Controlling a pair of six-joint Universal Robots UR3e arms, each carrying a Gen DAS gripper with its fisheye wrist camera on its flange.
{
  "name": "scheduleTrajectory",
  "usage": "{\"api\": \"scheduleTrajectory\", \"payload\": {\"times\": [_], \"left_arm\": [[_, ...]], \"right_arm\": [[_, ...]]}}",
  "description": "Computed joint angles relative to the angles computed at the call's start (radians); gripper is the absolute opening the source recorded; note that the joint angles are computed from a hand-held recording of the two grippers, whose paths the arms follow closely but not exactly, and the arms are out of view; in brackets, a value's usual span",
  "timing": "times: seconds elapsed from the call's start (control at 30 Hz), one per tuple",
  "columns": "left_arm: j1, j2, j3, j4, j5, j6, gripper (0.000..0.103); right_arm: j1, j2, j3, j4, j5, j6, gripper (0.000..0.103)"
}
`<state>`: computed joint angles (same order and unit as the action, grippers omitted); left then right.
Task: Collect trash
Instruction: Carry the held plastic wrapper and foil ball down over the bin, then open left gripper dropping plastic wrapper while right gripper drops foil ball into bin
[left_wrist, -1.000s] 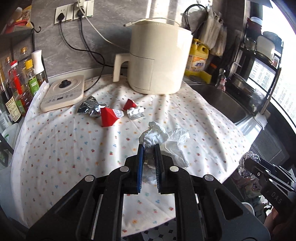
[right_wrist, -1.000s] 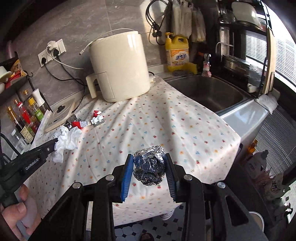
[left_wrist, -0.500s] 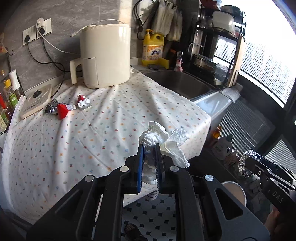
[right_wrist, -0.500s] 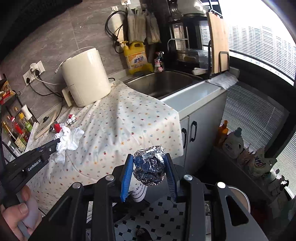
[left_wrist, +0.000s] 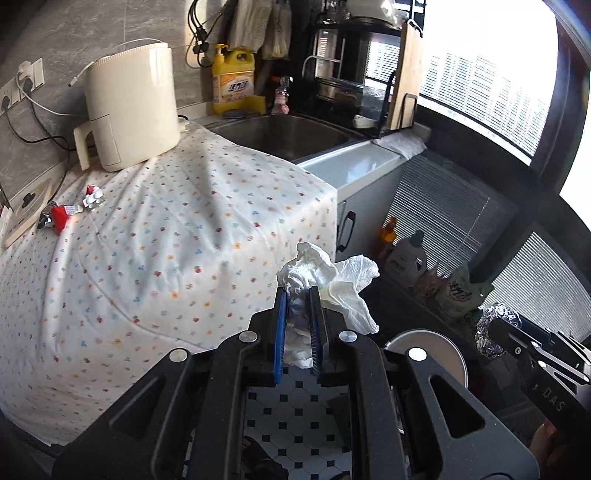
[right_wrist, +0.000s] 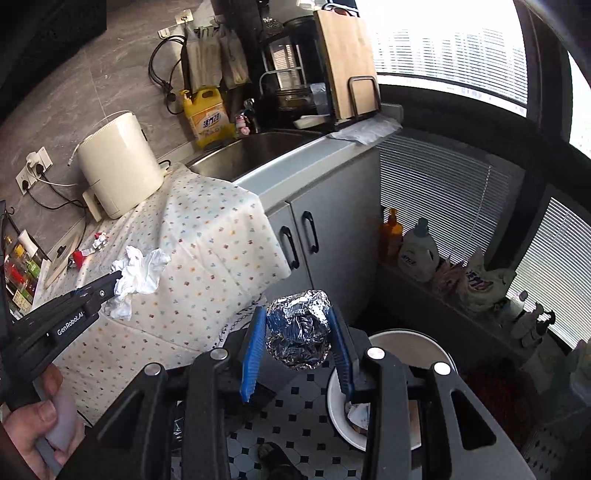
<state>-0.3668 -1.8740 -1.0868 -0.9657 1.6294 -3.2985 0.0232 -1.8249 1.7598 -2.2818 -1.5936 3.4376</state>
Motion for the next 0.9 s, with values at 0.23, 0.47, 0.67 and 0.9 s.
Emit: {"api": "scheduleTrajectory", "payload": {"times": [0.23,0.47,0.67,0.9], "left_arm": [[-0.087,-0.076,-0.005,0.036,-0.005,-0.032,0.012],[-0.15,-0.191,0.056,0.034,-0.03,-0.032,0.012],[-0.19,-0.277,0.127,0.017,-0.054,-0.009,0.012],[-0.239,-0.349,0.203,-0.017,-0.086,0.002,0.012]], "right_arm": [[-0.154,-0.165,0.185,0.044,0.048,-0.062,0.034],[-0.273,-0.246,0.323,0.057,0.08,-0.115,0.038],[-0.389,-0.344,0.426,0.074,0.104,-0.149,0.056],[-0.598,-0.57,0.5,0.264,0.171,-0.266,0.056]]}}
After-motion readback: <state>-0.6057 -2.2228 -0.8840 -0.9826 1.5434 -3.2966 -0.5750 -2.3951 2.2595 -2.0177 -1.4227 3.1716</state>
